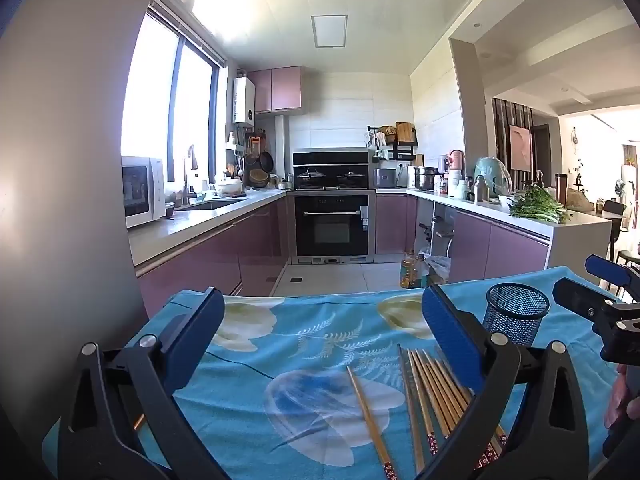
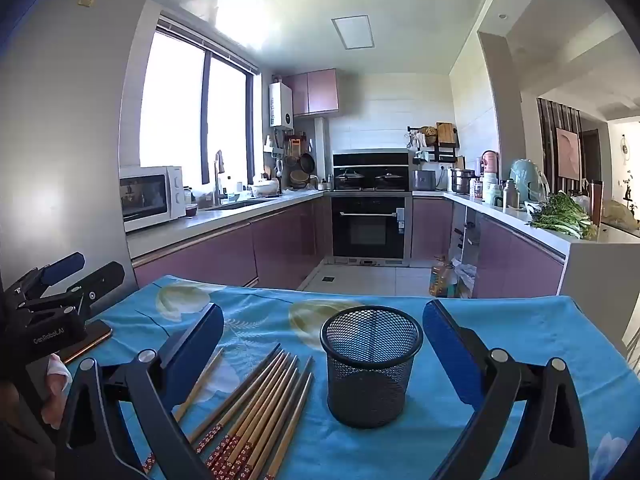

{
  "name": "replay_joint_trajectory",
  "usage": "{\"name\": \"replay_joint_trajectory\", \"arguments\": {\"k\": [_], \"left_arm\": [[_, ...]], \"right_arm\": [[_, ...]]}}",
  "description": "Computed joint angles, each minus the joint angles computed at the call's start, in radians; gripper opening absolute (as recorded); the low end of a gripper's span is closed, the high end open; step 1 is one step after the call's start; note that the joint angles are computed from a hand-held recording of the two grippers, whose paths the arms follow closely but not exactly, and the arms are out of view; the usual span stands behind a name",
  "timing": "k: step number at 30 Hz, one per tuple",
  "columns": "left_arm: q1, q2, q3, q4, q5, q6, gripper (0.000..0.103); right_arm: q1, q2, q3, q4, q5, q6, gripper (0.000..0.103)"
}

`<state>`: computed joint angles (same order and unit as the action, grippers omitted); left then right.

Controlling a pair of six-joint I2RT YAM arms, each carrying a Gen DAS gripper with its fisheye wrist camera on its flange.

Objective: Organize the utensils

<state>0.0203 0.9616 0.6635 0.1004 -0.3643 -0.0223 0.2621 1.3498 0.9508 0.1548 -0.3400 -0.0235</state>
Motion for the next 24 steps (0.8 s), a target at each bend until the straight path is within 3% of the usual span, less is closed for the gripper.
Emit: {"name": "replay_joint_trajectory", "arguments": {"k": [24], "left_arm": [[-0.012,-0.023,-0.036,0.06,-0.006,0.006,0.097]], "right_arm": [[-0.004,-0.004,0.012,-0.023,-0.012,-0.004,0.097]]}}
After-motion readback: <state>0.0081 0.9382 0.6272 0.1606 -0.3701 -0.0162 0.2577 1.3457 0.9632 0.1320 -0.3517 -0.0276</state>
